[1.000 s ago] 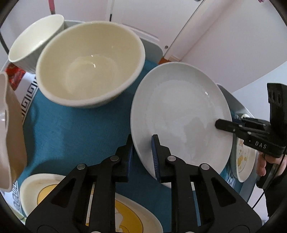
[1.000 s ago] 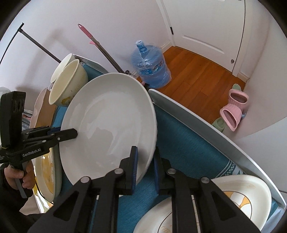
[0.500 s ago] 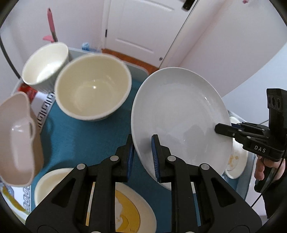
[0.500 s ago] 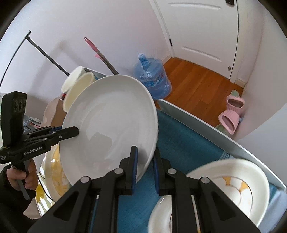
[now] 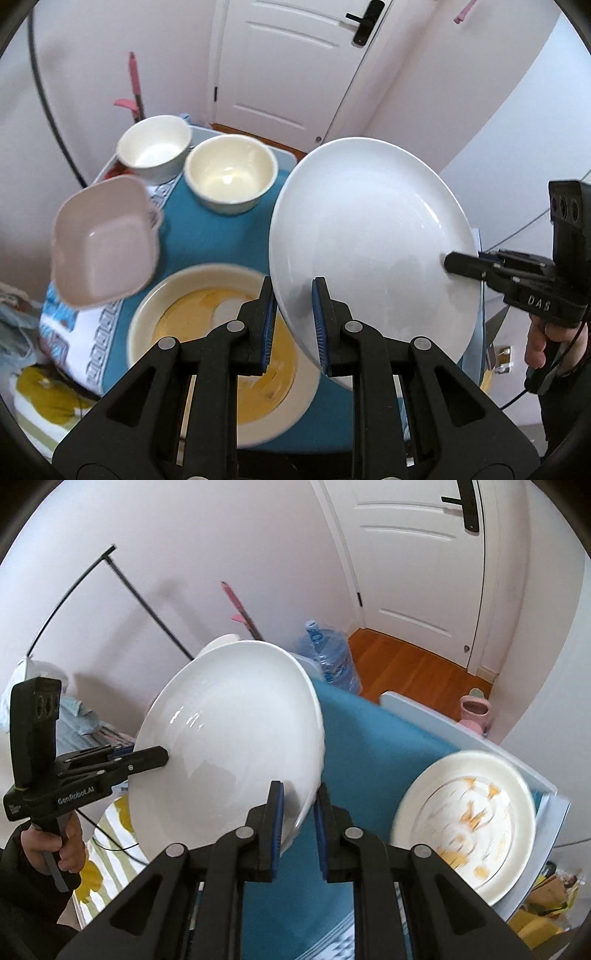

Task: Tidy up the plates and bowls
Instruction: 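Carry the white plate with both grippers and lower it onto the yellow duck plate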

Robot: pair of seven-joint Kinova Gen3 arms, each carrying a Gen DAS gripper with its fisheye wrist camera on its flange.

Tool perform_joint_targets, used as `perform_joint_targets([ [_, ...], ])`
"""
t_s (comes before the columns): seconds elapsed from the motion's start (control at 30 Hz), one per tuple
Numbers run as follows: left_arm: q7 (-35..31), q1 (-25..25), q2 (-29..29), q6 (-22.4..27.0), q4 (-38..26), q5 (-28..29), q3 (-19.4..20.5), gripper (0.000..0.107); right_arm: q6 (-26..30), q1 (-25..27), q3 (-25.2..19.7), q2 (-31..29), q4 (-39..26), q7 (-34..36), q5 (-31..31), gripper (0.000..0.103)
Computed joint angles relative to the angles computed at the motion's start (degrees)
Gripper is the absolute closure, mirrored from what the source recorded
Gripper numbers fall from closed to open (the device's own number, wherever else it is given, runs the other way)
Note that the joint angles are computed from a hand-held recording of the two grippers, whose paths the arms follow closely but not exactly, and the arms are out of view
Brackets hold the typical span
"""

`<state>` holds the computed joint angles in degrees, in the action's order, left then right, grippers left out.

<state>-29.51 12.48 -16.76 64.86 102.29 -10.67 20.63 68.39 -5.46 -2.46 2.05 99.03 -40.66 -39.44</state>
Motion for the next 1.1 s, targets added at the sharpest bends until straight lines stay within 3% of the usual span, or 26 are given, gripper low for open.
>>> perform_joint_targets([
  [0.13, -3.3, 0.5, -4.7, 1.8, 2.4, 2.1, -2.0, 0.091, -1.1, -1.3, -0.5, -3.6, 4.9, -3.8, -0.6, 0.088],
  [0.27, -8.6, 0.5, -8.3, 1.9, 6.3, 6.0, -4.2, 0.091, -6.0, -4.3, -1.9, -8.2, 10.4, -9.8, 0.5, 0.088],
  [0.43, -18.8, 2.5, -13.0, -0.8, 14.2, 12.9, -12.5, 0.091, -14.1, -8.4, -4.5, -12.8, 17.3, -20.4, 1.8, 0.088],
  [0.67, -31.8, 2.6, -12.9, -5.7, 21.5, 18.8, -19.5, 0.090, -24.7, -13.0, -8.4, -14.3, 23.4, -35.1, 5.9, 0.088],
  [0.83, -38.8, 0.7, -10.2, -7.1, 22.9, 20.2, -20.7, 0.089, -29.3, -15.1, -12.0, -13.9, 24.1, -46.2, 12.3, 0.088],
  [1.1, -44.6, -4.3, -7.6, -6.3, 22.7, 20.0, -17.9, 0.089, -33.0, -18.6, -15.4, -13.0, 24.3, -60.2, 21.3, 0.088],
])
